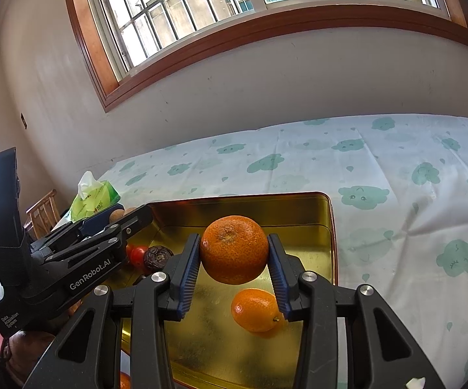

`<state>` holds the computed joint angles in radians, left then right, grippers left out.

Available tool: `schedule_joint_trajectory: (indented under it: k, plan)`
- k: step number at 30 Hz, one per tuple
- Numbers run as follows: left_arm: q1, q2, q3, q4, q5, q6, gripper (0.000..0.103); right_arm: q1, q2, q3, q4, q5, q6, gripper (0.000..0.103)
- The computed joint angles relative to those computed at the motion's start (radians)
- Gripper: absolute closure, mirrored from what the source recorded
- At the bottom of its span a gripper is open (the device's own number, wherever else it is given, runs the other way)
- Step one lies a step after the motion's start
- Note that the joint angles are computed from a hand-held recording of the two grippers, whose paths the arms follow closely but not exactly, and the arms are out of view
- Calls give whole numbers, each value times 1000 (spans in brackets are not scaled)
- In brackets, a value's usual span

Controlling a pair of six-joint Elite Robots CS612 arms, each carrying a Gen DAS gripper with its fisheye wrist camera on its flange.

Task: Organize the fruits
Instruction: 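Open the left gripper releasing the brown fruits while the right gripper releases the mandarin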

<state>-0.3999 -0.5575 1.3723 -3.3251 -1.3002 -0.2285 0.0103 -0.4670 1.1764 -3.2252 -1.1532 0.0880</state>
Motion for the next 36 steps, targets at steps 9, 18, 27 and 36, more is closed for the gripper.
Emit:
schedule_joint_trajectory:
  k: [9, 18, 27, 36]
  plan:
    - [2, 3, -3, 3, -3, -3, 55, 0, 2, -4, 9, -1, -2, 65]
    - [1, 3, -4, 4, -5, -9, 55, 2, 4, -9, 14, -6, 6, 65]
    - [1, 4, -7, 4, -4, -8, 55, 2, 4, -11, 19, -5, 5, 65]
    - [1, 4, -8, 3, -2, -7, 55, 1, 5, -13, 22, -3, 4, 65]
